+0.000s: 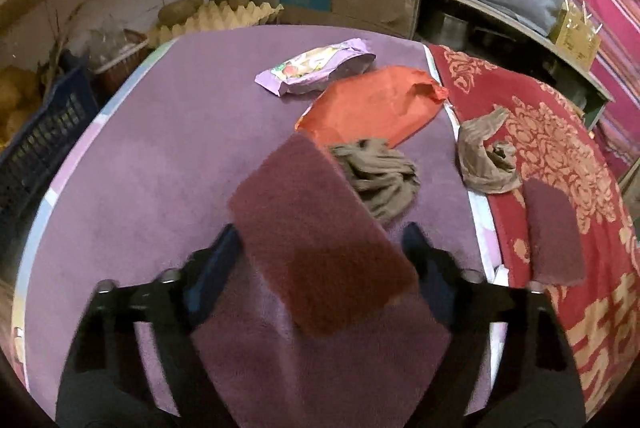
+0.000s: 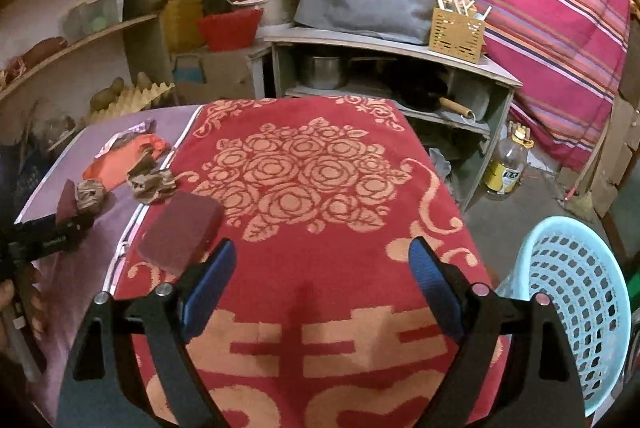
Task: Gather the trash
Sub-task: 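Grasp a maroon scouring pad with the left tool while the right tool grasps another pad, then carry both maroon scouring pads over the light-blue basket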
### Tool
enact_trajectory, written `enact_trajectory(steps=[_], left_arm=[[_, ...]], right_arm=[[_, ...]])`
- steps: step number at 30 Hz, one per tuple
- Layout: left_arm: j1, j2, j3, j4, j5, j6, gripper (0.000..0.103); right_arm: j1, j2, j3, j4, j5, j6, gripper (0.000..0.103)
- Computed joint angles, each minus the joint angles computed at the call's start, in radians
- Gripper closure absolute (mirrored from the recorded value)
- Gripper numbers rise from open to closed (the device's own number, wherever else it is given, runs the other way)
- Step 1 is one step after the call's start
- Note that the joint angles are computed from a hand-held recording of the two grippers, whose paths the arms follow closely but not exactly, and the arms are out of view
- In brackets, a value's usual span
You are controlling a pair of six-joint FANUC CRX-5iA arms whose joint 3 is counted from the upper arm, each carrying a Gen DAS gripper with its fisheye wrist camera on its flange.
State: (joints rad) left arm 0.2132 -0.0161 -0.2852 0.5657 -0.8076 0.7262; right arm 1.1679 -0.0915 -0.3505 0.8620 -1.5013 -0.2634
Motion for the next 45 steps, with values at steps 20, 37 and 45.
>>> enact_trajectory(steps=[20, 37, 45], left_arm=[[0.12, -0.143, -0.101, 0.184, 0.042, -0.237, 0.031], [0.131, -0.111, -0.078, 0.149, 0.063, -0.218, 0.031], [0.108, -0.159, -0.106, 0.175, 0.072, -0.234, 0.031]], right_arm=[[-0.074, 0.182, 0.142, -0.026, 0.181, 0.143, 0.017], [-0.143, 0.288, 0.279, -0.152, 0.219, 0.291, 0.029], [-0.105, 0.19, 0.179, -0.081, 0.228, 0.212, 0.032]])
